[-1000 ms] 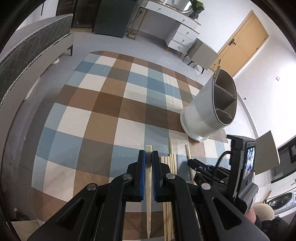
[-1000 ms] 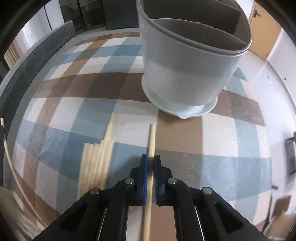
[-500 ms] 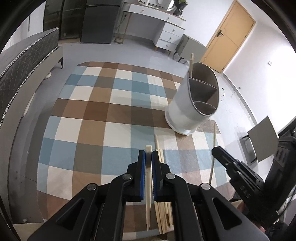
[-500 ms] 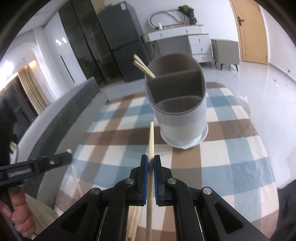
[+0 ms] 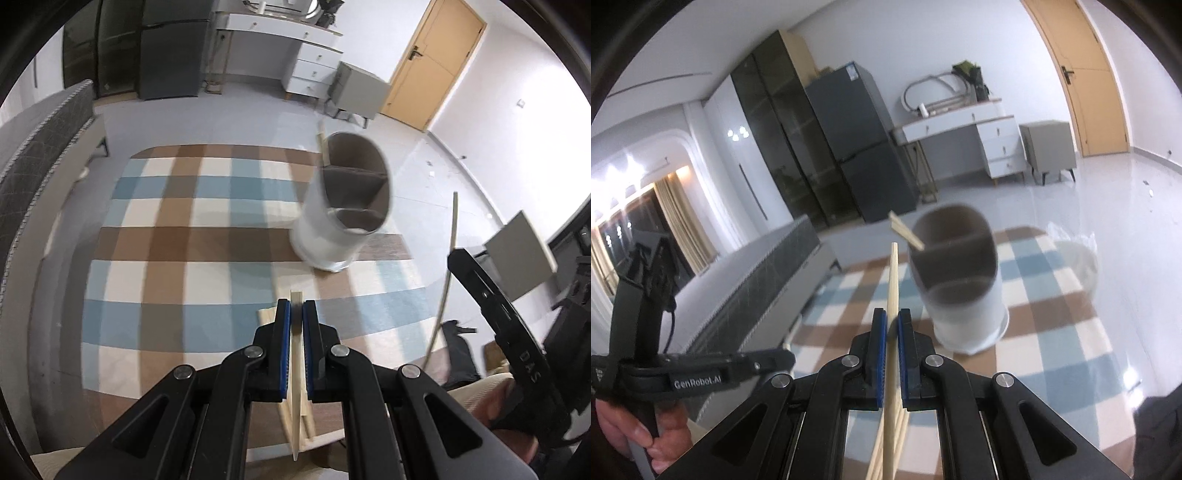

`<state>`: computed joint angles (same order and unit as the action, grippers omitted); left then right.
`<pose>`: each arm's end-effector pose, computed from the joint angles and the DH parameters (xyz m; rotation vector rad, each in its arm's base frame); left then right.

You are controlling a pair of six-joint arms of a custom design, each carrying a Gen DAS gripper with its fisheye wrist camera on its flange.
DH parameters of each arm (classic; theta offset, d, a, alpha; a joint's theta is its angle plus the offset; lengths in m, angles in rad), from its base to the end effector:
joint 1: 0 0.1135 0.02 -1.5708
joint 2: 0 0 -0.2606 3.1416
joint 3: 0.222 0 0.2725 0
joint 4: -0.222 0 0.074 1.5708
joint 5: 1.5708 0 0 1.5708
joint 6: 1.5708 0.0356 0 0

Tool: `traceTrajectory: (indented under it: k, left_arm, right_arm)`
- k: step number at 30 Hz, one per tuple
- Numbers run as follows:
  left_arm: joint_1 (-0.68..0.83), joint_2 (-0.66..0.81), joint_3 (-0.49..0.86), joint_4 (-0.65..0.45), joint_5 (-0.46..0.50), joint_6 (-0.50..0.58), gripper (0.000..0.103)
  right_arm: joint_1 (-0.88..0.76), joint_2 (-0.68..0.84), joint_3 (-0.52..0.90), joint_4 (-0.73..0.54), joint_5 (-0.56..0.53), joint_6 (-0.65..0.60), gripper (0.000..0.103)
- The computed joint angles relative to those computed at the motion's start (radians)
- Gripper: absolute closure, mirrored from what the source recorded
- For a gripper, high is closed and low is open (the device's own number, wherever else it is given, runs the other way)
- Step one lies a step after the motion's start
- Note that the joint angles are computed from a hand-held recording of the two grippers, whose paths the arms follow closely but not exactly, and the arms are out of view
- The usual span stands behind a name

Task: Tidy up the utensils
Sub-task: 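Raise both held chopsticks above the holder and lower them into it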

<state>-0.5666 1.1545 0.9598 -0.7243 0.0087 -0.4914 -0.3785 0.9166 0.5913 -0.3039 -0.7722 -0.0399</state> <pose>0.2137 -0.1363 0.2722 0.0995 2.5455 -0.4440 0.2070 -0.0556 0.2336 -0.0714 2.0550 0.5878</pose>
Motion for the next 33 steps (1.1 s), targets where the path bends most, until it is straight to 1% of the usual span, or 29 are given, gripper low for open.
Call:
traceTrajectory:
  k: [4,8,12,14,19,25,28,33]
  left_arm:
    - [0.001,0.041,0.108,-0.015,0.009,0.002,0.101]
    - [0.013,0.093,0.245,0.003,0.01,-0.001,0.101]
    - [0.028,0.162,0.374,0.083,-0.02,-0.006,0.101]
    - [0.036,0.199,0.417,0.133,-0.042,-0.001,0.101]
    - [0.067,0.309,0.498,0.257,-0.064,0.006,0.101]
    - [0.107,0.435,0.551,0.352,-0.053,0.032,0.101]
    - [0.128,0.487,0.576,0.375,-0.039,0.035,0.101]
    - [0.155,0.547,0.581,0.437,-0.042,0.028,0.101]
  right_arm:
    - [-0.046,0.035,0.064,0.046,-0.048,0.038,0.098]
    - [-0.066,0.101,0.145,0.141,-0.073,0.097,0.098]
    - [-0.054,0.194,0.228,0.288,-0.073,0.178,0.098]
    - [-0.034,0.244,0.267,0.353,-0.054,0.2,0.098]
    - [0.039,0.389,0.369,0.498,0.028,0.229,0.098]
    - [0.12,0.578,0.456,0.649,0.116,0.289,0.098]
    - [0.154,0.649,0.475,0.717,0.145,0.27,0.098]
    - [0.186,0.737,0.5,0.767,0.158,0.209,0.098]
